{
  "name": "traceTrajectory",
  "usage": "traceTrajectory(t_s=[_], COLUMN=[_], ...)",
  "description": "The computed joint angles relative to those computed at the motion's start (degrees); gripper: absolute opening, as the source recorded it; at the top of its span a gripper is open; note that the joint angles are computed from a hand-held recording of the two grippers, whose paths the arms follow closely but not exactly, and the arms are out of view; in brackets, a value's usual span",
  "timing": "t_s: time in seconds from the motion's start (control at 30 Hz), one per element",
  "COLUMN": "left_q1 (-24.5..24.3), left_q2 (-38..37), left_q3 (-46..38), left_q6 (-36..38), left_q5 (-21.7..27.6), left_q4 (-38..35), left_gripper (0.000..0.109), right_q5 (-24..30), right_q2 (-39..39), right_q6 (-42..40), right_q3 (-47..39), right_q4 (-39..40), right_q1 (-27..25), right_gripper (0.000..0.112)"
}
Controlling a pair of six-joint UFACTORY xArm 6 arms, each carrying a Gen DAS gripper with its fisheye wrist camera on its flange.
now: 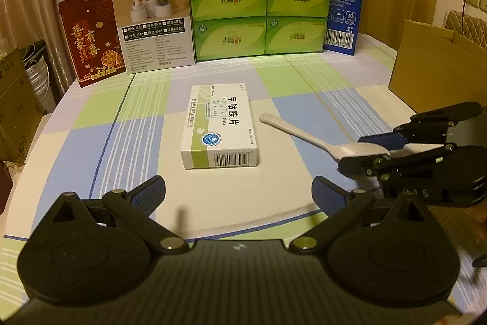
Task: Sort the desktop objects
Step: 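Grasp the white spoon with the right tool while the left grasps the white medicine box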
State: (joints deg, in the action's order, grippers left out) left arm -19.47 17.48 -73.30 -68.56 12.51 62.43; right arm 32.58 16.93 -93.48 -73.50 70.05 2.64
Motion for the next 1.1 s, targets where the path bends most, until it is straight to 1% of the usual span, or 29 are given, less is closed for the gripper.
traceTrajectory(t_s=[0.1,0.17,0.37,0.47,0.53,0.6,0.77,0.87,0.93,0.97,1.03,1.1], left_q1=[0.2,0.44,1.46,2.05,2.26,2.22,2.55,2.57,2.44,2.43,2.47,2.34], left_q2=[0.61,1.43,4.48,6.47,7.86,9.1,11.27,12.4,13.04,13.27,13.6,13.55], left_q3=[-0.85,-1.79,-5.66,-7.22,-8.08,-9.4,-12.16,-13.45,-14.24,-14.46,-14.71,-14.61], left_q6=[-0.37,0.42,-1.43,0.95,3.94,5.17,3.64,3.63,4.03,4.34,4.66,4.75], left_q5=[-0.14,-0.32,0.1,-0.21,-0.65,-0.22,-0.34,-0.68,-0.27,-0.15,-0.21,0.03], left_q4=[0.46,-0.73,0.66,-2.37,-5.49,-5.99,-4.39,-3.78,-3.71,-4.14,-4.91,-4.89], left_gripper=[0.1,0.1,0.098,0.095,0.092,0.091,0.09,0.085,0.078,0.077,0.069,0.068], right_q5=[-1.22,-1.99,-3.43,-4.61,-5.4,-5.84,-5.9,-6.11,-6.07,-6.08,-6.14,-6.1], right_q2=[0.12,0.37,1.31,1.71,1.9,2.19,2.42,2.33,2.34,2.31,2.26,2.24], right_q6=[1.64,3.06,5.81,6.79,7.3,7.95,7.76,6.88,6.82,6.64,6.56,7.06], right_q3=[-0.7,-1.05,-1.73,-2.06,-2.12,-2.23,-1.9,-1.66,-1.67,-1.62,-1.56,-1.63], right_q4=[1.47,1.44,0.38,0.35,0.13,-0.41,-1.16,-0.82,-0.94,-0.92,-0.98,-1.54], right_q1=[0.52,0.89,1.27,1.39,1.47,1.45,1.43,1.58,1.56,1.53,1.55,1.59], right_gripper=[0.031,0.031,0.031,0.031,0.031,0.031,0.031,0.031,0.031,0.031,0.031,0.031])
